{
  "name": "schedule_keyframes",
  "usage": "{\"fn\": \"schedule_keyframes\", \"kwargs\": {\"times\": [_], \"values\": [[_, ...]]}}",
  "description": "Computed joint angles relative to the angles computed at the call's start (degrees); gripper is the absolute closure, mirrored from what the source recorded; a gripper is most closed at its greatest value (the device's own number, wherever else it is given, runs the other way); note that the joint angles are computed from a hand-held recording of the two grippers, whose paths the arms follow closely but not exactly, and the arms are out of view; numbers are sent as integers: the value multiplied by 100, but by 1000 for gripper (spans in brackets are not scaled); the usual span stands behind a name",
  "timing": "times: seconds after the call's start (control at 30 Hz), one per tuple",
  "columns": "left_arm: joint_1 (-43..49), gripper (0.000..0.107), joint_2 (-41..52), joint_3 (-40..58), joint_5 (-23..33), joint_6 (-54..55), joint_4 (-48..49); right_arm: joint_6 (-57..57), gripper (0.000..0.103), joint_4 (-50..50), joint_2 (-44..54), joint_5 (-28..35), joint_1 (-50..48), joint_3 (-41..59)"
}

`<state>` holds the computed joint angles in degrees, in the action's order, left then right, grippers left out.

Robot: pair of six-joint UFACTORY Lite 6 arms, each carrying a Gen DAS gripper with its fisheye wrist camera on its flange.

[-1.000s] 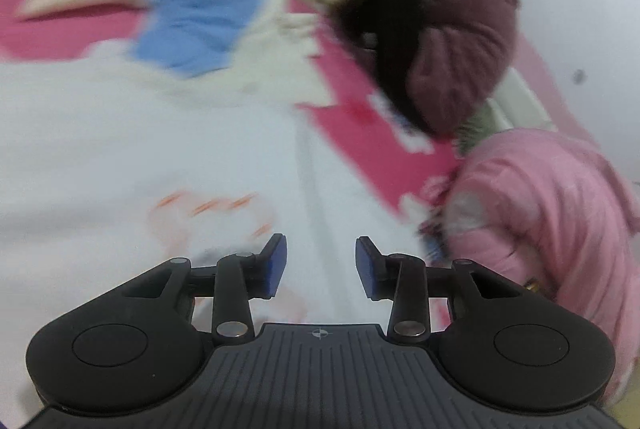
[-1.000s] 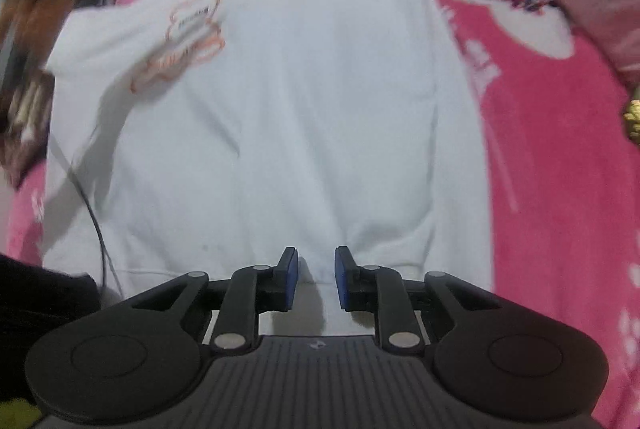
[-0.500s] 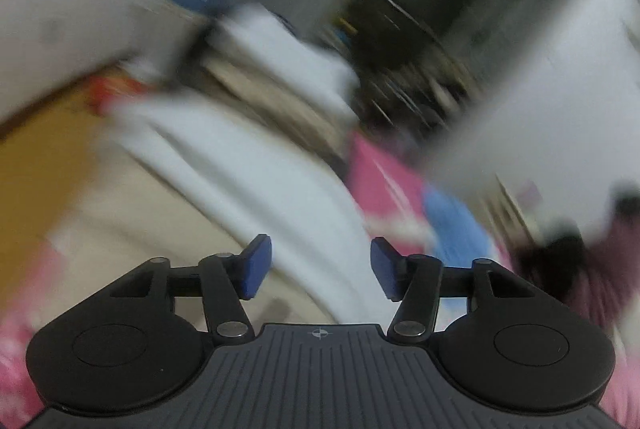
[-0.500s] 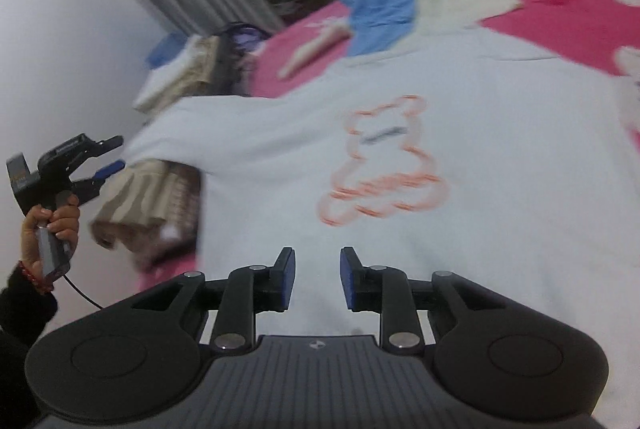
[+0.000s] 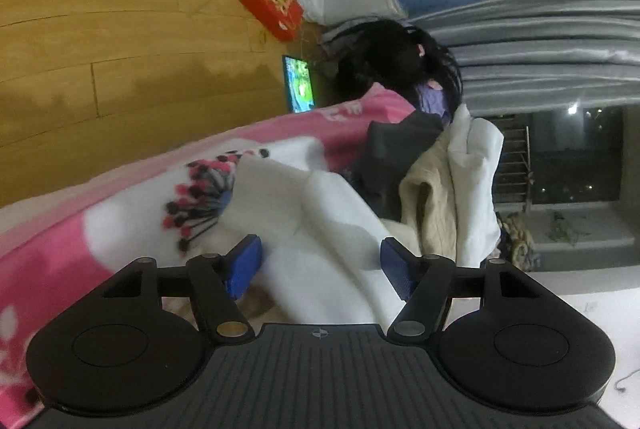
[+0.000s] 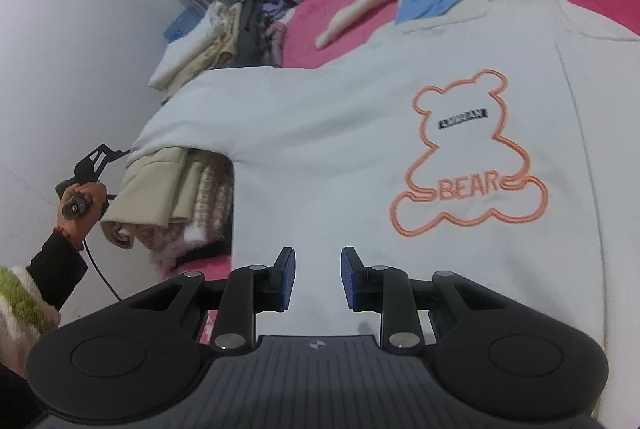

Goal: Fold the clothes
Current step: 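Grasp the sweatshirt sleeve cuff with the left tool and fold it across the body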

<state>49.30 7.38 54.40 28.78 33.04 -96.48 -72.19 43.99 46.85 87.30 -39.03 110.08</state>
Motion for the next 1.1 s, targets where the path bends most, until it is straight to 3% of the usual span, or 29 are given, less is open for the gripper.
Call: {"fn": "schedule_keyframes", "kwargs": {"times": [0.1, 0.17, 0.3, 0.53, 0.63, 0.73, 0.8, 0.87, 0.9, 1.1], "values": [[-57, 68, -117, 27, -266, 588, -292, 87, 71, -15, -14, -110, -67, -26], [-79, 96, -270, -49, -394, 1138, -557, 127, 71, -22, -26, -159, -108, -53], [-282, 107, -1011, -185, -877, 1869, -603, 148, 71, -21, -64, -208, -190, -103], [-1426, 107, -2052, 240, -1489, 1506, 626, 139, 71, 96, -78, -45, -364, -11], [-2613, 107, -2373, 438, -1717, 1806, 667, 149, 71, 161, -24, 41, -481, 114], [-4338, 107, -2360, 644, -1997, 1407, 1589, 207, 71, 221, 105, 125, -615, 318], [-5190, 101, -2066, 797, -1686, 1098, 2110, 261, 71, 247, 219, 172, -709, 480], [-5911, 63, -1821, 568, -1451, 1447, 1801, 339, 71, 249, 384, 204, -816, 688], [-6262, 58, -1693, 396, -1447, 1787, 1458, 392, 70, 235, 492, 212, -870, 817], [-7531, 55, -1470, -1117, -1929, 3050, -170, 1049, 66, 56, 1607, 509, -1008, 2255]]}}
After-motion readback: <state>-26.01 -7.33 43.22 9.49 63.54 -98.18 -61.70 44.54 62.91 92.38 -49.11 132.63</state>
